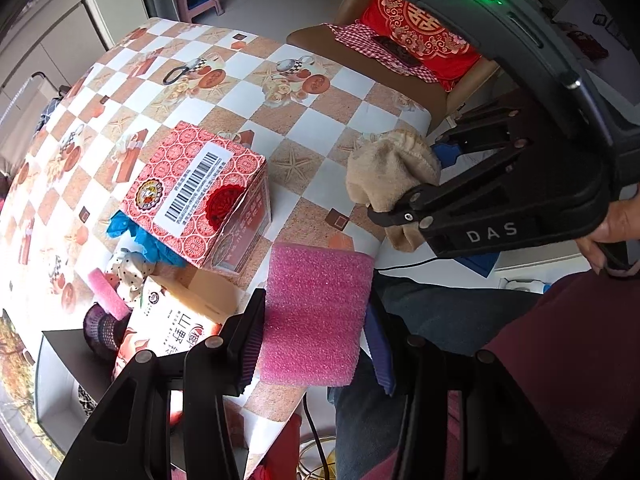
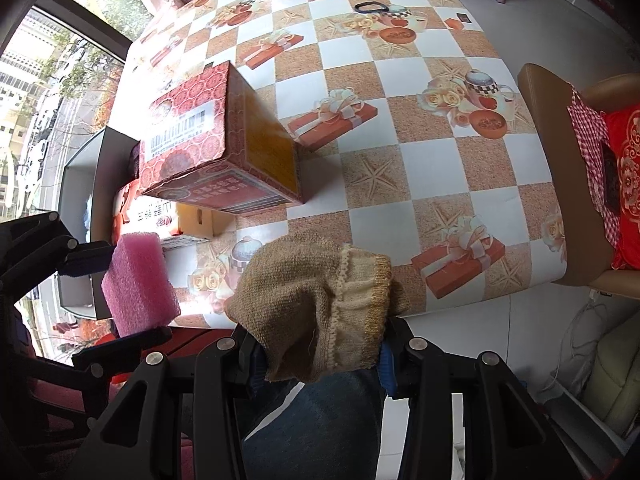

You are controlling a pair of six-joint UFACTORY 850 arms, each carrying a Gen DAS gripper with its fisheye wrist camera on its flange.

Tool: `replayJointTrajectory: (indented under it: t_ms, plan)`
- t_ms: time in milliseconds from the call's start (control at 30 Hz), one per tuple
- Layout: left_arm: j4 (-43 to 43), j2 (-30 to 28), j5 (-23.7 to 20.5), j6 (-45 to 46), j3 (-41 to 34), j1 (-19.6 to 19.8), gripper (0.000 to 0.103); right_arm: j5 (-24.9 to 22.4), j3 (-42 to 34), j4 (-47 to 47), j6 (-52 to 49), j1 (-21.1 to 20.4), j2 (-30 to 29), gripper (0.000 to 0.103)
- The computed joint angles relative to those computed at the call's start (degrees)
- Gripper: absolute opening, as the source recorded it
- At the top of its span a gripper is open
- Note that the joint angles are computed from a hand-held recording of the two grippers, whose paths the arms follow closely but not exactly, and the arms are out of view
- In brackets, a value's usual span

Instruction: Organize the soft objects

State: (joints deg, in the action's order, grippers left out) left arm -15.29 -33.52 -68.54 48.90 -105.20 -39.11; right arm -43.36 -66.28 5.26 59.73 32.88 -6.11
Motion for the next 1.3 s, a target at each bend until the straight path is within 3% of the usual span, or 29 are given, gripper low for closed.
replayJointTrajectory:
  t_ms: [500,867,1300]
  plan:
    - [2.0,2.5,1.3,-4.0,4.6,4.9,0.05,-1.2,-8.8,2.3,-15.6,2.4,-6.6,0.044]
    - [3.8,2.4,2.6,-10.7,4.6,8.2,0.05,-4.4,-19.6,2.6,-29.3,4.4,-13.8,0.044]
    - [4.3,1.5,5.5,-22.9,2.9,11.2,0.05,-5.7,-31.0,1.8,-32.6,3.4,-20.3,0.044]
